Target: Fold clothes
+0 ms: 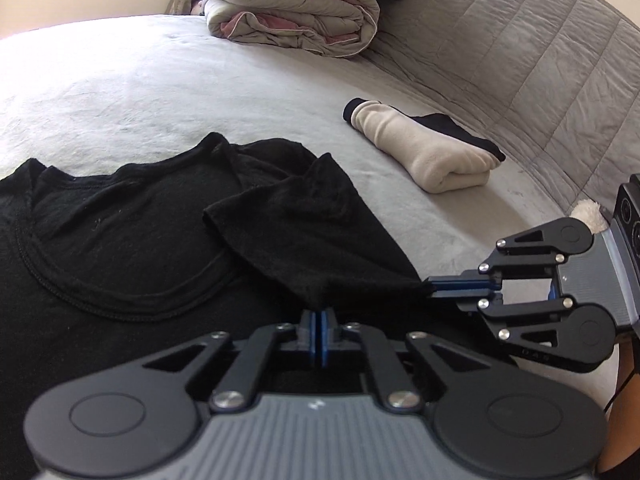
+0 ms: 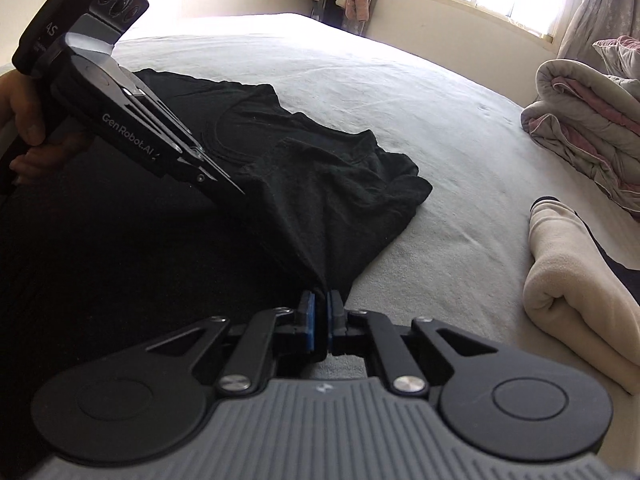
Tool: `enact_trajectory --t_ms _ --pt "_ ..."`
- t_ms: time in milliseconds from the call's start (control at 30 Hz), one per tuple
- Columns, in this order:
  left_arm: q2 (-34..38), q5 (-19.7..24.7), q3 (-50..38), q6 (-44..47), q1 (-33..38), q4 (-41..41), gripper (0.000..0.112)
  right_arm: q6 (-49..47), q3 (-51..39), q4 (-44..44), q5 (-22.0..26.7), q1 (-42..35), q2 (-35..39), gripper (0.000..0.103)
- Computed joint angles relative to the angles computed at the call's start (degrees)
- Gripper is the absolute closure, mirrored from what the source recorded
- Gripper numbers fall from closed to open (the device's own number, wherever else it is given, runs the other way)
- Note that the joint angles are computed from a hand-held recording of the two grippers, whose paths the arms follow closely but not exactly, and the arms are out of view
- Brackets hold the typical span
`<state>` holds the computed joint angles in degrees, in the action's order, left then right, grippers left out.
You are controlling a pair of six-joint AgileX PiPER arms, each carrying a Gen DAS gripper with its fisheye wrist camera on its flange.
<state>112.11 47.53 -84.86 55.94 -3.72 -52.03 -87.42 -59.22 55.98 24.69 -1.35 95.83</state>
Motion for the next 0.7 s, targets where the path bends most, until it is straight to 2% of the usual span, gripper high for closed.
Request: enact_trajectory --t_ms 100,200,267,333,533,600,700 --pt "0.1 2.1 -0.6 -0.3 1.0 0.7 0.109 3.1 -0.2 -3.6 0.8 -0.2 -0.6 0.092" --pt "-1.4 2.3 0.3 0.8 1.4 2.0 0.106 1.0 0.6 -2.1 2.4 -1.4 -1.7 0.087" --pt "-2.7 1.3 1.5 1.9 2.0 0.7 0.093 -2.8 0.8 2.6 3.7 -2.4 -2.1 0.086" --pt "-3.7 0.3 2.9 4.4 2.6 -2.8 0.085 -6.9 1.1 8.2 5.1 -3.4 -2.2 0.086" --pt "-3.9 -2.4 7.3 18.4 2.0 -20.5 0.083 -13.1 -0.4 19.7 9.0 -3.6 0.3 0.085" --pt "-2.2 -2.6 5.9 17.2 0.7 -18.9 0.083 -12.2 -1.7 21.3 10.0 -3.4 2.2 0.085" --pt "-0.4 -3.5 2.8 9.7 -1.6 -6.8 0.084 -7.1 -3.8 18.9 10.4 -2.9 4.8 0.085"
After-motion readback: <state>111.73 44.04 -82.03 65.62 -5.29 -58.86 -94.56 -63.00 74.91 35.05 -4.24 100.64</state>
